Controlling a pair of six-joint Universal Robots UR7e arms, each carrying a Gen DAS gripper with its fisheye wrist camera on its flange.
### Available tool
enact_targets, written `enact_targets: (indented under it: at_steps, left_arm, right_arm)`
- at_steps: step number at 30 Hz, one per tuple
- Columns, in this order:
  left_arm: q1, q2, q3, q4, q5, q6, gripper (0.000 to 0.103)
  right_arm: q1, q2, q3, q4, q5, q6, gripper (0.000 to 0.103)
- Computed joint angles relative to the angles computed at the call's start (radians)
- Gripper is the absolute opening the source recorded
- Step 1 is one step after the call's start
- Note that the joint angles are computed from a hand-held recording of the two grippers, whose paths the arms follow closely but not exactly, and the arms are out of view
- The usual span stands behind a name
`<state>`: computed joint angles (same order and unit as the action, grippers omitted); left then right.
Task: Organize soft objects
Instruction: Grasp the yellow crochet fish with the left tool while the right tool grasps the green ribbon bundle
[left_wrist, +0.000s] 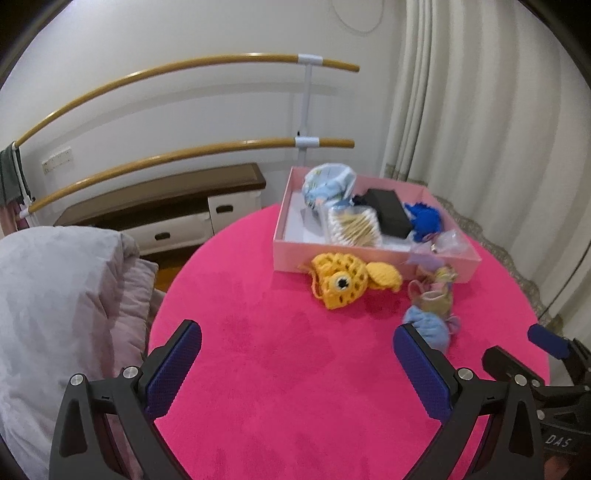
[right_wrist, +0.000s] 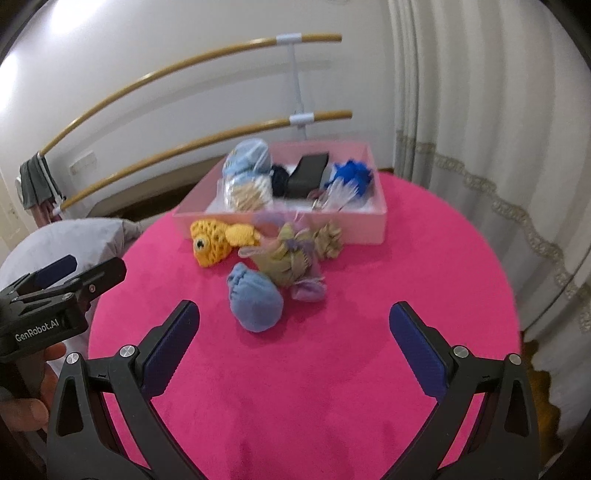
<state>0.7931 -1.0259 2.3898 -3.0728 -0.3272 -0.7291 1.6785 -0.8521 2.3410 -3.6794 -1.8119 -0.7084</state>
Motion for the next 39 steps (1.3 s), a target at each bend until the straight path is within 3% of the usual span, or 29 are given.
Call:
enact_targets:
  at_steps: [4,10,20,22,26,28,30,31,36,39]
  left_arm:
    - [0.071,0.072,-0.053,-0.182,-0.035,0.181,0.103]
    - [0.161,0.154,-0.154,-0.324,-0.085,0.371,0.103]
    - [0.296,0.252,-0.345,-0.365,-0.176,0.575,0.103]
    - [0.319,0.270,-0.386,-0.348,-0.194,0.597,0.103]
    - [0.351,0.305,-0.449,-0.325,-0.221,0.629,0.102]
    - [0.365,0.317,-0.479,-0.302,-0.245,0.624,0.097]
    - [0.379,0.317,-0.496,-0.275,-0.280,0.610,0.076]
    - [0.385,0.320,-0.506,-0.266,-0.287,0.606,0.076]
    - [0.395,0.312,-0.503,-0.303,-0.350,0.637,0.040]
    - [0.392,0.299,-0.483,-0.309,-0.364,0.624,0.031]
  right_arm:
    - [-0.009,0.028,-0.034,0.022,-0.005,0.015,0.102]
    - [-0.016,0.045,-0.095,0.076,-0.001,0.040,0.099]
    - [-0.016,0.105,-0.217,0.198,0.019,0.087,0.093]
    - [-0.019,0.118,-0.241,0.230,0.020,0.096,0.088]
    - [-0.028,0.139,-0.279,0.284,0.007,0.120,0.069]
    - [-0.038,0.141,-0.286,0.309,0.013,0.125,0.058]
    - [-0.050,0.134,-0.283,0.322,0.040,0.128,0.046]
    - [-0.054,0.129,-0.276,0.317,0.050,0.125,0.046]
    - [-0.064,0.091,-0.238,0.295,0.079,0.107,0.041]
    - [-0.063,0.069,-0.216,0.280,0.086,0.101,0.041]
